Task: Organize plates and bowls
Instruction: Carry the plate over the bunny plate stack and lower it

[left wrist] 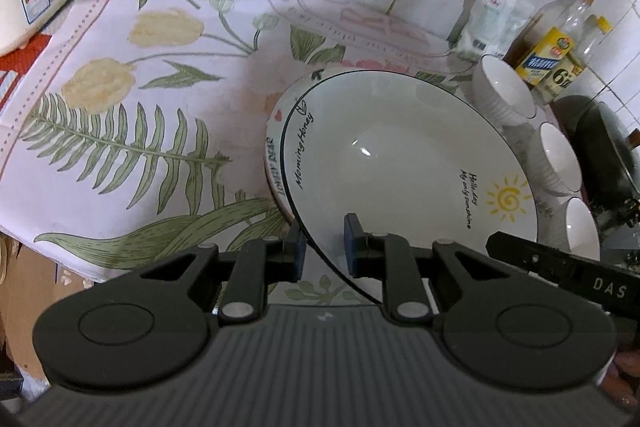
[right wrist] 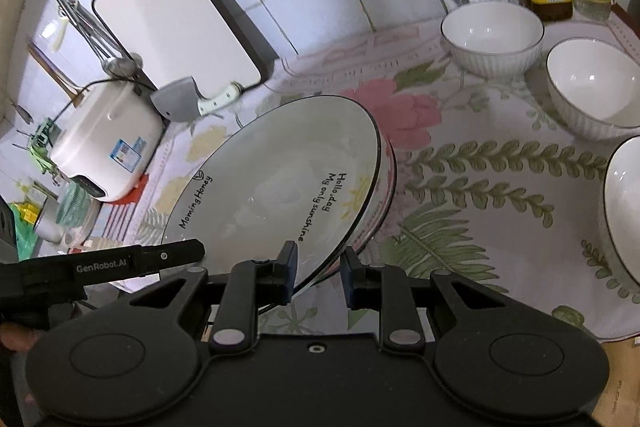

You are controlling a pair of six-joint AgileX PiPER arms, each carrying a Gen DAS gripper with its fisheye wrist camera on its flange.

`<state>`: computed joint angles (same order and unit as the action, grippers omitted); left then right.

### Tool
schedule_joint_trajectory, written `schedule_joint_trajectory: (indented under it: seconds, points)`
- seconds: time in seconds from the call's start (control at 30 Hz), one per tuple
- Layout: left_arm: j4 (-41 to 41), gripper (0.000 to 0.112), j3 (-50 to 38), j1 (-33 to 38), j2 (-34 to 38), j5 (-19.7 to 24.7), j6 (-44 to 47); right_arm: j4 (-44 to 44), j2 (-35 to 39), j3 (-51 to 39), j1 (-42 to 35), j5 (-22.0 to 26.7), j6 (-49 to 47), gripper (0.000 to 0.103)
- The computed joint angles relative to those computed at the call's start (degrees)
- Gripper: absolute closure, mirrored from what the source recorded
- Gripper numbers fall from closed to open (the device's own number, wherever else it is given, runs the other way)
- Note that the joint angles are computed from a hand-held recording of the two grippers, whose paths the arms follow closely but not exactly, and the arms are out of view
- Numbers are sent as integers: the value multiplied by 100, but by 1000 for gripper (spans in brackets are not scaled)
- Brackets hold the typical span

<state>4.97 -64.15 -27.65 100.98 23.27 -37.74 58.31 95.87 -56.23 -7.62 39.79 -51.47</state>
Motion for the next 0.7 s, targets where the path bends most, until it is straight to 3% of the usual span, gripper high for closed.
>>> schedule_joint_trajectory:
  seconds: [0.17, 0.37, 0.7]
  points:
    - [-268, 95, -129, 131, 247, 10, 292, -224, 299, -237, 129, -61, 289, 76]
    - [-945, 95, -508, 358, 590, 328, 887, -592, 643, -628, 272, -87, 812, 76]
    - [-999, 95, -939, 411, 850, 707, 836, -1418, 776, -947, 524, -231, 1471, 76]
